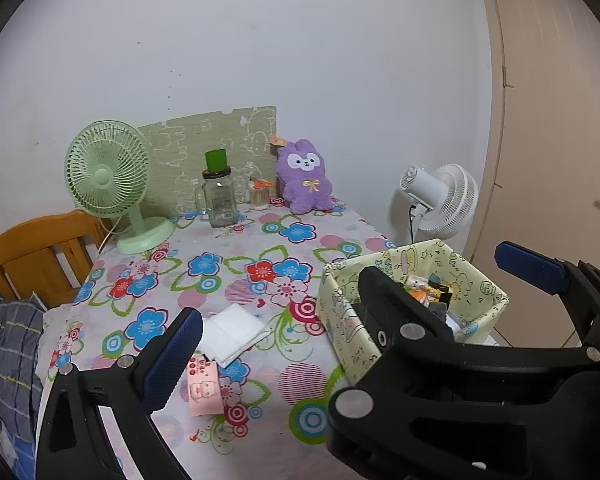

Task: Organize soft objects
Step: 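Withdraw both open tools from the box toward the table, then move both tools toward the pink pouch and white napkin pack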

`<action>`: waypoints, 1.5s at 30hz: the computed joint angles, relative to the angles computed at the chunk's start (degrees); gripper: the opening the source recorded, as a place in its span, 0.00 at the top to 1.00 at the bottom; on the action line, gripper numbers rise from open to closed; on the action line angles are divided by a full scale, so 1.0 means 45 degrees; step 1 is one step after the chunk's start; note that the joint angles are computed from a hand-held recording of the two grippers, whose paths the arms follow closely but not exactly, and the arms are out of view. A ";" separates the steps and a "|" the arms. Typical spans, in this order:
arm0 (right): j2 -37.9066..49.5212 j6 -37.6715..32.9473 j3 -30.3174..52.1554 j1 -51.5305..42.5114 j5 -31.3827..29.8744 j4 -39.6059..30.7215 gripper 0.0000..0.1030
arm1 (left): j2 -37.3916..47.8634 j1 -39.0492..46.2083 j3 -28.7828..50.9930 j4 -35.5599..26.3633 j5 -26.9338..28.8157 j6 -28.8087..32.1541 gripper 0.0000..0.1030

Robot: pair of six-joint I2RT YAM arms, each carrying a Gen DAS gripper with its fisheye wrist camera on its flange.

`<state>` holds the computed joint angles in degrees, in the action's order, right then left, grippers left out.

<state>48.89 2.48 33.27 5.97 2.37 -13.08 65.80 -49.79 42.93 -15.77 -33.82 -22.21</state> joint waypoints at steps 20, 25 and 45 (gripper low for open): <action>0.1405 0.0417 -0.0343 0.2269 0.0574 0.1601 0.01 | -0.1229 0.1645 -0.1374 0.0101 0.0614 0.0306 0.01; 0.2198 0.0270 -0.0186 0.2667 0.0648 0.2060 0.01 | -0.1205 0.2276 -0.1619 0.0164 0.0988 0.0321 0.01; 0.6273 0.0012 0.0700 0.3612 0.0344 0.4164 0.10 | 0.0066 0.5151 -0.2382 0.1182 0.2667 0.1041 0.02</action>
<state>77.12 2.53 36.42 22.22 3.92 5.65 66.10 -26.61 32.21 -10.45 -21.82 -17.52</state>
